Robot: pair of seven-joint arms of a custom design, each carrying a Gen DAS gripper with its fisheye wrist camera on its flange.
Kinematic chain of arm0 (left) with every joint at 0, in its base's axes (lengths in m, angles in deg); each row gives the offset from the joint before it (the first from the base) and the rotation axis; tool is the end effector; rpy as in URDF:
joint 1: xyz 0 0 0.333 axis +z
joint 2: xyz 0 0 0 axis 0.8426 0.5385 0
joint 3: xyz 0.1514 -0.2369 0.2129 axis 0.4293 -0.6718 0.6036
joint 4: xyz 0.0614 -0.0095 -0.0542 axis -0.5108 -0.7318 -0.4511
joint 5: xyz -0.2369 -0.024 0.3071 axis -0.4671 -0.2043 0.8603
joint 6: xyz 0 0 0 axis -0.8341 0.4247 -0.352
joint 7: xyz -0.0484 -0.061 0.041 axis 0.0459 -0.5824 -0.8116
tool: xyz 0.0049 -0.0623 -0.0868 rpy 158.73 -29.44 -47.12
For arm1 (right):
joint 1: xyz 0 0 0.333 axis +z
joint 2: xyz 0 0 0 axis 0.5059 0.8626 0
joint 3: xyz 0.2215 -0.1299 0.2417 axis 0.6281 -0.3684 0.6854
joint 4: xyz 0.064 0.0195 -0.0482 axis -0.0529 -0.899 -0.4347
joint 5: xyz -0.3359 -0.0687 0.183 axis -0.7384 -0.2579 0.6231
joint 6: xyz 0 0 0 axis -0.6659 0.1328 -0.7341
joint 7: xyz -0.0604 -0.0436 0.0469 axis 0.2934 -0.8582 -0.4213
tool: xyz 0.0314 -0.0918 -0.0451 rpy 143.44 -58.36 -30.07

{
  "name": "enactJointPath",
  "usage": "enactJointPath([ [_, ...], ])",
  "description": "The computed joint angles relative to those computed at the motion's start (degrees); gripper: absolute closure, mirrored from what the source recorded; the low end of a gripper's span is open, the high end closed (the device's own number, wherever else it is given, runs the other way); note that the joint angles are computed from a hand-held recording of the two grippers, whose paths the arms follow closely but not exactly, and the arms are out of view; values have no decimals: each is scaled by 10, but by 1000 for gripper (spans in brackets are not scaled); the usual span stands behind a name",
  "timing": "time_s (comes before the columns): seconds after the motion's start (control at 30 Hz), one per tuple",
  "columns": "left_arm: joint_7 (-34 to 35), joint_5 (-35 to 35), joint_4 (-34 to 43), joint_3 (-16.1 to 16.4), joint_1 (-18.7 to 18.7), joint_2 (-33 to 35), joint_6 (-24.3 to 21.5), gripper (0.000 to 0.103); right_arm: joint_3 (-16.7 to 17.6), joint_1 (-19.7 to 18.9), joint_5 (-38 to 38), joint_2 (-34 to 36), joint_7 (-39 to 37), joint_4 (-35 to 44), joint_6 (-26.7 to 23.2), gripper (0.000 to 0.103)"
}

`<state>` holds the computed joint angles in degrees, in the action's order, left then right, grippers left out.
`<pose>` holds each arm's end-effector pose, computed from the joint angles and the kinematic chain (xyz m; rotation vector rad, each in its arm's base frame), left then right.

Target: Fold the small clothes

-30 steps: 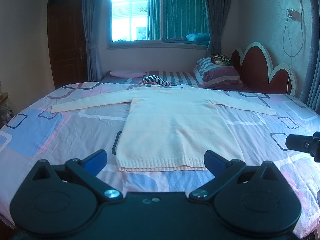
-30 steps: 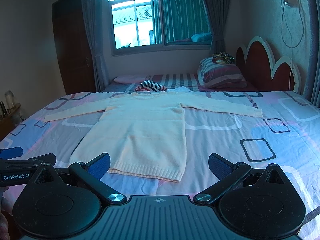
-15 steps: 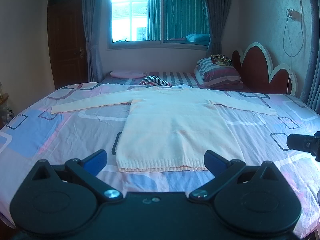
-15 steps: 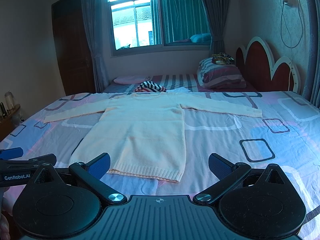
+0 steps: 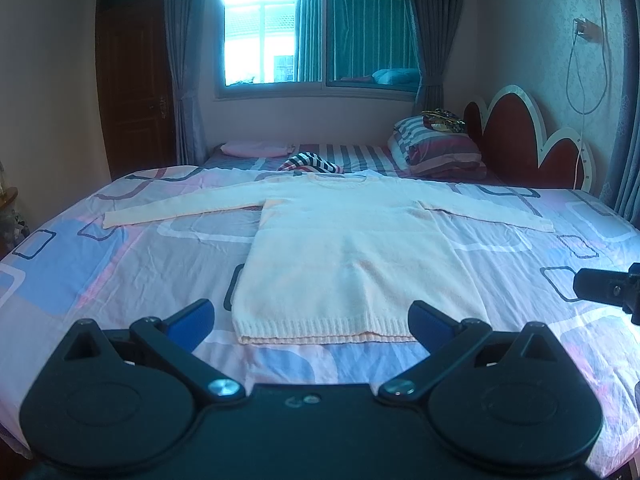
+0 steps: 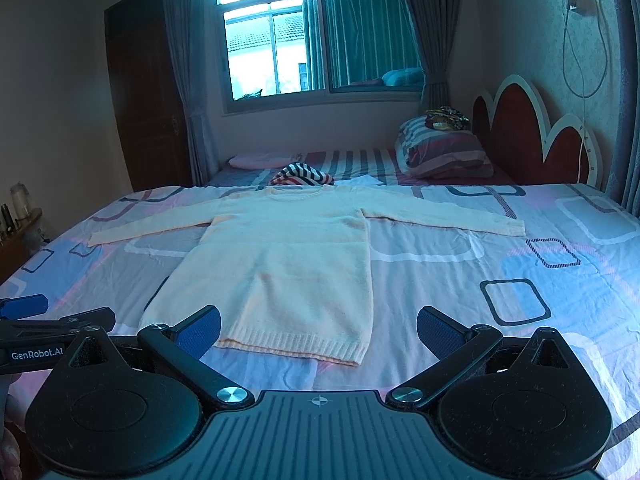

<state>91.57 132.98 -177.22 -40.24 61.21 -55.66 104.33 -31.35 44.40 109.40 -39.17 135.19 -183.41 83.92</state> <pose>0.5780 -0.0558 0.5966 -1.7989 1.2693 -0.6878 0.6254 0.1891 0.6610 -1.7968 1.1910 -0.4842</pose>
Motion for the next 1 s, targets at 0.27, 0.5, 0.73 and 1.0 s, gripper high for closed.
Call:
enactJointPath([
  [0.27,0,0,0,0,0,0,0,1,-1,0,-1,-2,0,-1,-1,0],
  [0.5,-4,8,0,-1,0,-1,-1,1,0,0,4,-4,-6,-1,-3,0],
  [0.73,-6,14,0,-2,0,-4,-3,1,0,1,7,-5,-11,-2,-3,0],
  [1.0,15,5,14,2,0,11,10,1,-4,2,-7,1,1,0,3,0],
])
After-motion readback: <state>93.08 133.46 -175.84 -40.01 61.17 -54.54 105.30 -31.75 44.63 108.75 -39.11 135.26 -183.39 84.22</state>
